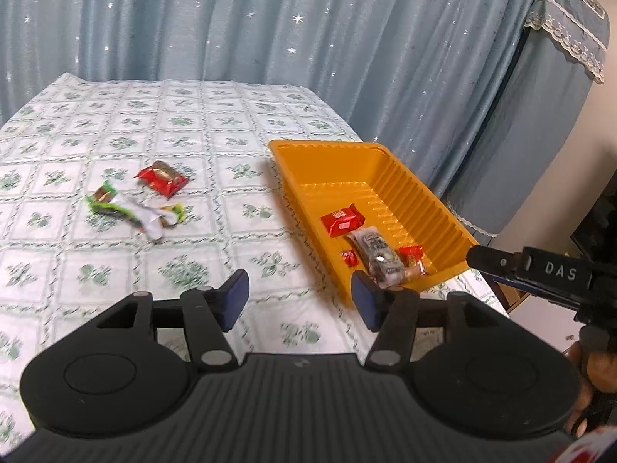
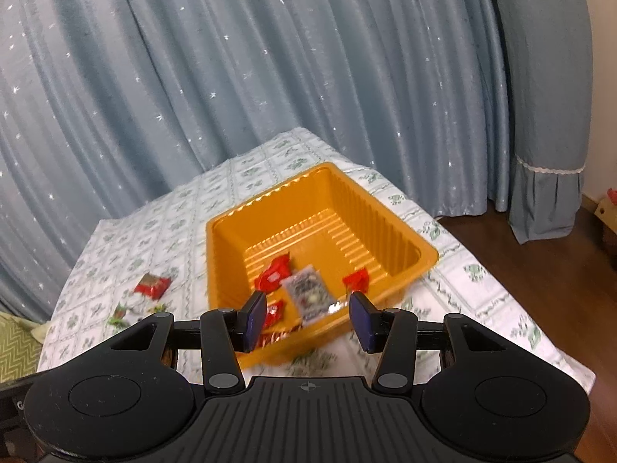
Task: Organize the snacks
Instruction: 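Open both tools to drop both candies into the tray, then move both tools back toward the remaining snacks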
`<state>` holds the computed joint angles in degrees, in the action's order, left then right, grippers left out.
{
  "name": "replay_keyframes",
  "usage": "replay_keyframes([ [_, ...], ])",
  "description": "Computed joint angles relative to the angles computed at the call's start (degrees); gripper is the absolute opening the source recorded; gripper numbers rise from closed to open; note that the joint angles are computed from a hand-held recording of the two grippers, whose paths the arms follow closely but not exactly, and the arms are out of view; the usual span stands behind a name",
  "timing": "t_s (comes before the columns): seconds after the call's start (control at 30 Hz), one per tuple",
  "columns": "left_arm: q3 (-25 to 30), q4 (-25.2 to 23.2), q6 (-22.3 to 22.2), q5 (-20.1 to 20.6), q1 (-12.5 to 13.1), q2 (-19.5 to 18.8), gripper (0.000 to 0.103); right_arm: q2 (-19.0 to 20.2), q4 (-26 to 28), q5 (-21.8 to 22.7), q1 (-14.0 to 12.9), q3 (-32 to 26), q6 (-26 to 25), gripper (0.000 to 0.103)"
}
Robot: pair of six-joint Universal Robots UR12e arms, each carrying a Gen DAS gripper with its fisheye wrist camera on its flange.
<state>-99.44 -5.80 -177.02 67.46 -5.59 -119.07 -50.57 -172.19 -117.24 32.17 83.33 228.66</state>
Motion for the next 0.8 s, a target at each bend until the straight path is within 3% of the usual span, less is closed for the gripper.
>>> replay_keyframes([
  [0.43,-5.8,1.69,-1.19,3.3,2.78,4.91,0.064,0.84,2.71,1.61,3.4,-2.56,-1.92,0.048],
  [0.8,-7.38,2.92,-3.53,4.83,5.04,5.95,0.067,1.96,3.9,2.39,4.37,-5.12,-4.59,0.048],
])
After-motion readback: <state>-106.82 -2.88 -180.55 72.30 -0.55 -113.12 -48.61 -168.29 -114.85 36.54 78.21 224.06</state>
